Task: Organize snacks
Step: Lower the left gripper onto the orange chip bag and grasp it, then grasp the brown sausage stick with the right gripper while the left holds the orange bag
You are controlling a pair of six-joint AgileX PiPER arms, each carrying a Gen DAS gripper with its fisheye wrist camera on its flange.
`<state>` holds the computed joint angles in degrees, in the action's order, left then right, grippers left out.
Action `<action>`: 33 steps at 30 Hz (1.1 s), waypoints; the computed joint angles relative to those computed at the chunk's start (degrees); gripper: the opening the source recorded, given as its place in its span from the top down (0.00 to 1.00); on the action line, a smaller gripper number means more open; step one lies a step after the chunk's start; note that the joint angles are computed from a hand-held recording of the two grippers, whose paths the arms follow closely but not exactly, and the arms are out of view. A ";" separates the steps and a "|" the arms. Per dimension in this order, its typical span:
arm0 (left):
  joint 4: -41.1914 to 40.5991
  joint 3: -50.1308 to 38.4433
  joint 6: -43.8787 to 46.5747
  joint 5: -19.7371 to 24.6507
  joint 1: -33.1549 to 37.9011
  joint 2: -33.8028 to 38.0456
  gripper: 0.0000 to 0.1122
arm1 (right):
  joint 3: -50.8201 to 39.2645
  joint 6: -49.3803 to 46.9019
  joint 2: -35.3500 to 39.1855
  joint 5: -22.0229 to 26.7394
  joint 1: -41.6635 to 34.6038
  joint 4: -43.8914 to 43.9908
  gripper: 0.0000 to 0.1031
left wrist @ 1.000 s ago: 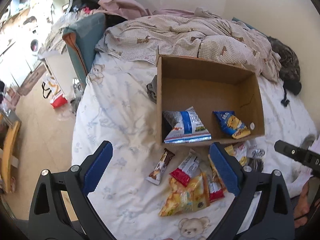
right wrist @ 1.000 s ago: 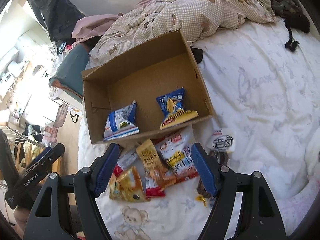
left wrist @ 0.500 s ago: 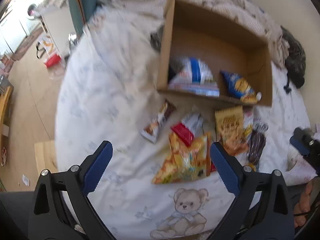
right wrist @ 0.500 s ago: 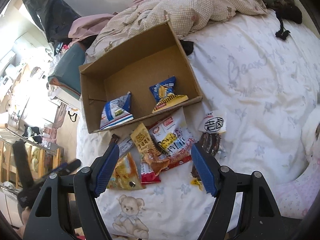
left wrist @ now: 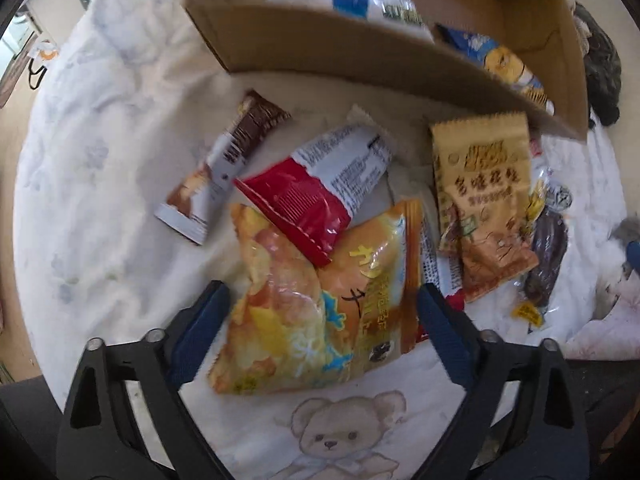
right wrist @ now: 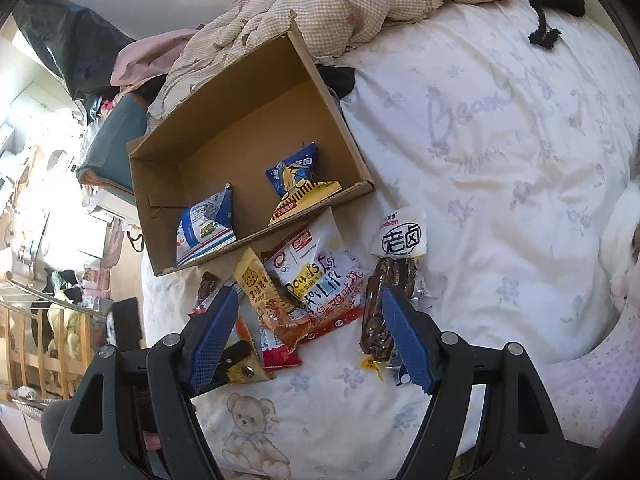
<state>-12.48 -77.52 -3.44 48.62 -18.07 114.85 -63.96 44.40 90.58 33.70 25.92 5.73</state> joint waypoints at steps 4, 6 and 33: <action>1.05 1.02 0.78 -0.21 -1.70 -1.22 0.49 | -0.44 -1.81 0.57 0.32 -0.23 1.80 0.25; -1.70 1.57 2.52 1.43 -0.92 -2.62 0.60 | -0.41 -2.54 0.49 0.31 -0.58 2.32 0.25; -6.75 0.59 10.67 10.19 10.48 -15.72 0.61 | -4.52 -3.68 14.33 10.87 -4.99 7.82 0.54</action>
<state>-19.24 -76.93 7.23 58.81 -7.59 99.14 -68.48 40.72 104.92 44.57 20.94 13.55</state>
